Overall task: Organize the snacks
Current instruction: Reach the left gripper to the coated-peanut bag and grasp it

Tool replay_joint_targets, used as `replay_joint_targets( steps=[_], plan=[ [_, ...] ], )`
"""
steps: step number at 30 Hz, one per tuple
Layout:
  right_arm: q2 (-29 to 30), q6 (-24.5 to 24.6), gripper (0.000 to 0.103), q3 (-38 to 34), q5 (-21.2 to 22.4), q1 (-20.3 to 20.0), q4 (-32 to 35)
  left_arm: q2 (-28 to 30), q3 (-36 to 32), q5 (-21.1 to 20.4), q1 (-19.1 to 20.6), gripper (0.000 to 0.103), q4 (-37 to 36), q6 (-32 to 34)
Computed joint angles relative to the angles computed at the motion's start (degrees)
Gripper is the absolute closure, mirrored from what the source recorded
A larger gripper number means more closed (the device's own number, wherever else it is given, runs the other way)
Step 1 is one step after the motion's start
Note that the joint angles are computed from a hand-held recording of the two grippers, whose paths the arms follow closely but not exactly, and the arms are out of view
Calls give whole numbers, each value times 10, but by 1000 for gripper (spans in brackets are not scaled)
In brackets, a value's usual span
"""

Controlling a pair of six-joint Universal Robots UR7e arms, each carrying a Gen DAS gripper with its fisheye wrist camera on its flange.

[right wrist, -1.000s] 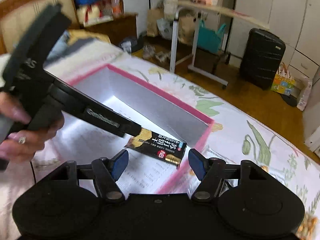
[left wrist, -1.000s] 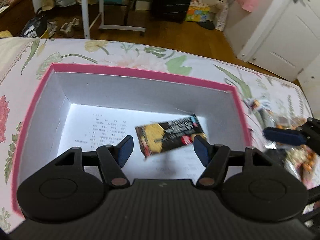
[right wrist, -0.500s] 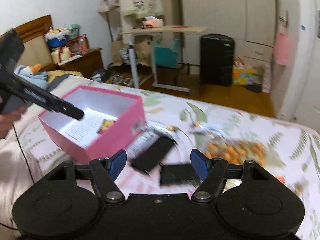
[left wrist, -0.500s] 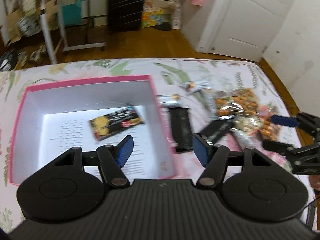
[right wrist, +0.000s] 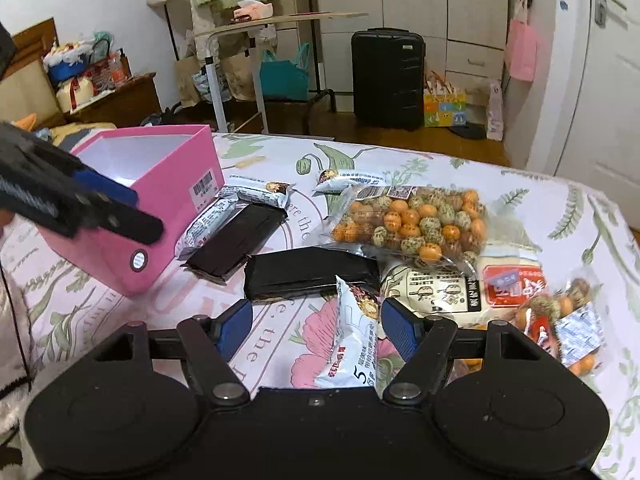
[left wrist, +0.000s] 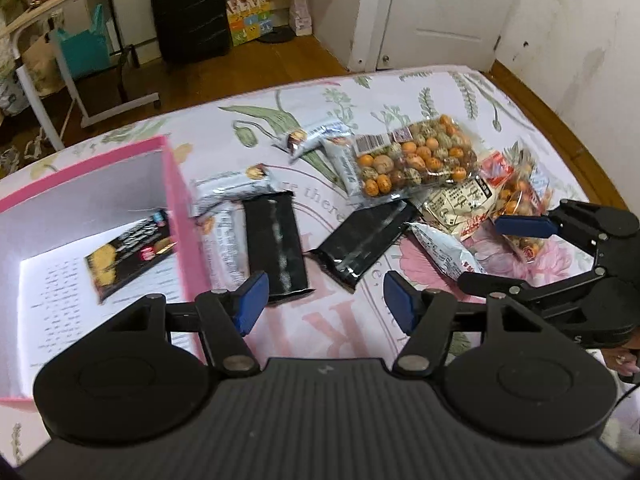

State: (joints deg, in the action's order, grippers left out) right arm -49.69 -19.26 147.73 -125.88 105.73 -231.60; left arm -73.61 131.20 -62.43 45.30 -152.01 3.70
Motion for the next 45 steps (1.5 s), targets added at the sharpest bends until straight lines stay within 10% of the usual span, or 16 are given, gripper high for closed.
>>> replay_joint_targets(
  steps=[7, 14, 31, 40, 45],
  plan=[
    [-49, -88, 27, -14, 103, -75, 88, 90, -25, -16, 27, 41, -48, -47],
    [-34, -102, 27, -25, 90, -92, 35, 176, -78, -18, 47, 41, -114, -45],
    [-170, -21, 9, -77, 65, -159, 253, 287, -216, -94, 104, 31, -96, -113],
    [-205, -261, 7, -128, 108, -166, 390, 258, -207, -129, 105, 32, -52, -174],
    [-200, -237, 2, -187, 112, -171, 549, 256, -207, -165, 104, 35, -26, -232]
  ],
)
